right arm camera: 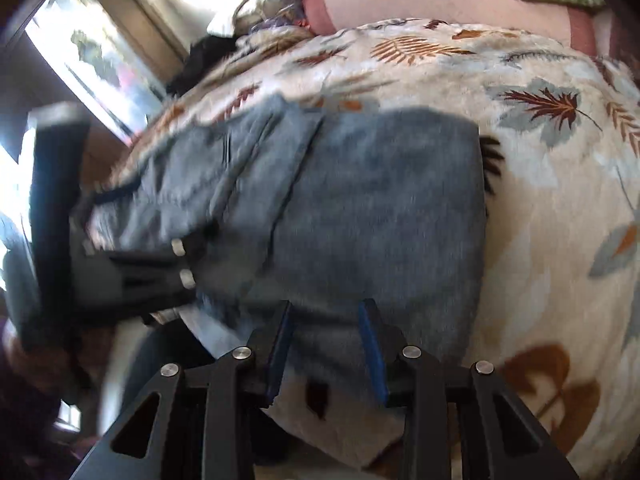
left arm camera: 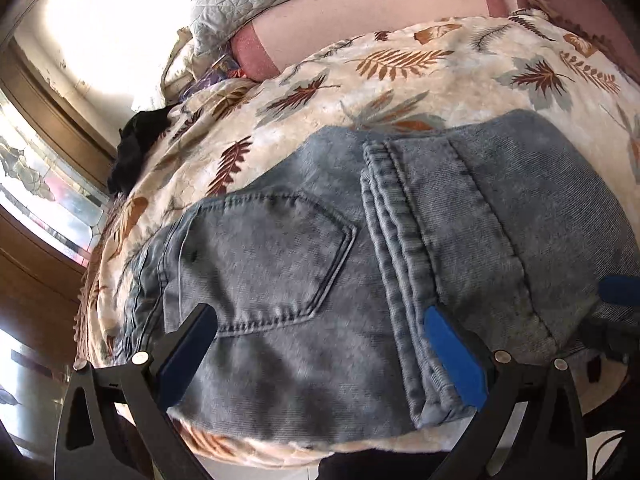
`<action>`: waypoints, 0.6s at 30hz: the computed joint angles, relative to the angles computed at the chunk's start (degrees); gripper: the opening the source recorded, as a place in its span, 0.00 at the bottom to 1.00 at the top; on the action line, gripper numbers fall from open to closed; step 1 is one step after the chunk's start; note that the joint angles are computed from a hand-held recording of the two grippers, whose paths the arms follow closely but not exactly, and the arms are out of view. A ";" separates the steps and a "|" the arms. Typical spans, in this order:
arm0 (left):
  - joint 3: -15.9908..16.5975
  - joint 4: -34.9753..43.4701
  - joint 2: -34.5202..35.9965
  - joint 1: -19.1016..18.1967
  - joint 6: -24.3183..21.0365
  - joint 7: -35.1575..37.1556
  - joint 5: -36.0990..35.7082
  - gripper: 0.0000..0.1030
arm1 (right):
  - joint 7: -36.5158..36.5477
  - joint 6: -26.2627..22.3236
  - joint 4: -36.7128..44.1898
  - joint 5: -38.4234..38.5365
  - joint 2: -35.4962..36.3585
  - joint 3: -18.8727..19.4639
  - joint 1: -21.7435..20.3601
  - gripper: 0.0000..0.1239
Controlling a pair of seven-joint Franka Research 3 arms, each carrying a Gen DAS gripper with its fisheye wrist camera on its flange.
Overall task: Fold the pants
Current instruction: 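Grasp the folded edge of the jeans with the left gripper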
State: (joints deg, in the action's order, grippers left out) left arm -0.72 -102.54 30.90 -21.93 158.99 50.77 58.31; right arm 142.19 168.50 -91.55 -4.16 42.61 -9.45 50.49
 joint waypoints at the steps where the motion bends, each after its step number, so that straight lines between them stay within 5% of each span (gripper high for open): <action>1: -0.23 -0.54 -0.33 0.43 0.17 0.29 -0.58 1.00 | 1.15 -0.67 -0.58 -1.09 -0.41 -1.93 2.24 0.30; 4: -1.09 -2.85 -2.06 2.41 0.53 1.41 -3.71 1.00 | 2.49 -0.97 -1.89 -2.76 -1.67 -2.75 3.35 0.30; 9: 0.80 -10.89 -7.53 5.85 5.95 -1.93 -4.86 1.00 | 5.12 7.65 -5.43 -0.77 -3.32 -4.65 4.53 0.30; 15: 4.57 -15.90 -11.50 11.29 9.88 -11.80 -3.74 1.00 | 2.41 9.39 0.24 2.18 -0.02 -7.68 7.62 0.31; 18: 4.34 -16.05 -11.65 14.91 10.20 -12.37 -6.01 1.00 | -0.31 7.93 5.68 3.58 2.66 -5.57 6.47 0.31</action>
State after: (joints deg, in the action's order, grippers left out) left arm 3.62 -118.59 19.25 -7.01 169.19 38.39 52.30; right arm 141.88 176.42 -85.87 -0.58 45.27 -15.02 56.96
